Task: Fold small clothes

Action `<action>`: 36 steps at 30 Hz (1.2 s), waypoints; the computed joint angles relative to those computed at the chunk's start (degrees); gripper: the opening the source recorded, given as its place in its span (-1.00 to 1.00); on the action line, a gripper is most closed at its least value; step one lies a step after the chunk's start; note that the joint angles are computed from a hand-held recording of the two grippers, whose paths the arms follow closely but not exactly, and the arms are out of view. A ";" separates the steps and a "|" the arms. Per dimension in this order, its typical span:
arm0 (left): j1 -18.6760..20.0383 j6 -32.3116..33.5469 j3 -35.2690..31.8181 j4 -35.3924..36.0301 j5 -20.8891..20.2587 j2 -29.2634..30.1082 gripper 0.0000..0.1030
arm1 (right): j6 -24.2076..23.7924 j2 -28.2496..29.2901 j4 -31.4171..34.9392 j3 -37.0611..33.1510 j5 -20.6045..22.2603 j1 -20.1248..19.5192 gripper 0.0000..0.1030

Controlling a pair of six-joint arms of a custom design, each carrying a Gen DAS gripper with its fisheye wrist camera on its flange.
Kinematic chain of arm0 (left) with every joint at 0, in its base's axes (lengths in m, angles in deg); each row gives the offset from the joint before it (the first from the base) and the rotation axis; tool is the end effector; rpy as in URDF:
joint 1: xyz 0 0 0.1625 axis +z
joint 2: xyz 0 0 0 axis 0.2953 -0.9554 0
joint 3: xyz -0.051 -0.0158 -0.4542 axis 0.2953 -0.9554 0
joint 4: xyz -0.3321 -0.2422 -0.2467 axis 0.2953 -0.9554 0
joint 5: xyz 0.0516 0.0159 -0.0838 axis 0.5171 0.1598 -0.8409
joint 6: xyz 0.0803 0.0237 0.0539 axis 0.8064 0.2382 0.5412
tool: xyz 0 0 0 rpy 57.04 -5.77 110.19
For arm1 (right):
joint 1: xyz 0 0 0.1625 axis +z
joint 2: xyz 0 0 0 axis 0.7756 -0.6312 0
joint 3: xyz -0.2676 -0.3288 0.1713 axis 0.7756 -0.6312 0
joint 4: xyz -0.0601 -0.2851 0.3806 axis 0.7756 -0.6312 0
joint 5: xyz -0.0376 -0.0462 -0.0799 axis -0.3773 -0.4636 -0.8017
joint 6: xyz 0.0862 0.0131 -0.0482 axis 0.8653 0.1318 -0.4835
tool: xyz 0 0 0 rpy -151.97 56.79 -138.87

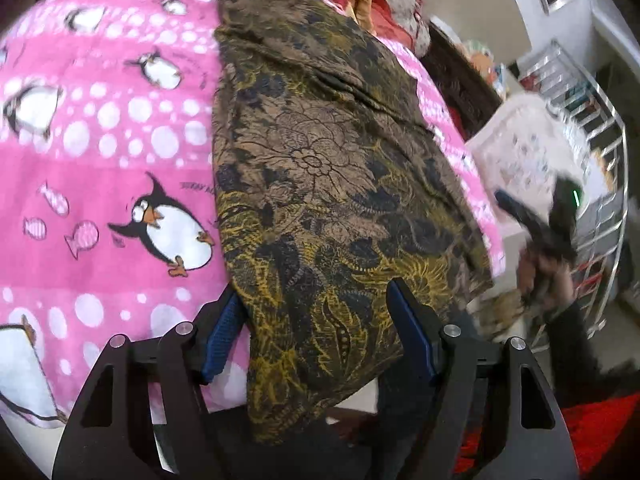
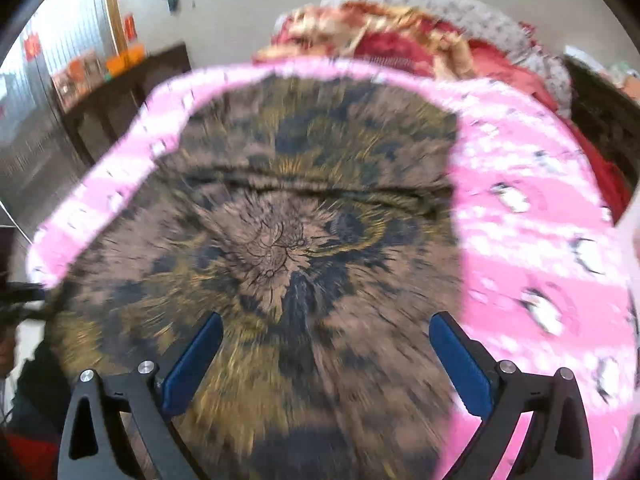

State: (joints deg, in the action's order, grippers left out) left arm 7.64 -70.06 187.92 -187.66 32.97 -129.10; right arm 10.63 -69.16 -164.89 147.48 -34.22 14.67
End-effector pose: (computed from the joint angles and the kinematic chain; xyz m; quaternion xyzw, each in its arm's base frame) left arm -0.2993 -0.3461 -0.0420 -0.0019 0.9562 -0.2819 0.0790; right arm -0.1052 -0.5607 0.4144 0.3963 -0.8722 0.2005 0.2049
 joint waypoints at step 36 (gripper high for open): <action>-1.20 -4.73 -1.21 10.00 4.07 -0.63 -0.92 | -3.50 2.46 45.04 -14.14 12.63 -16.32 -0.34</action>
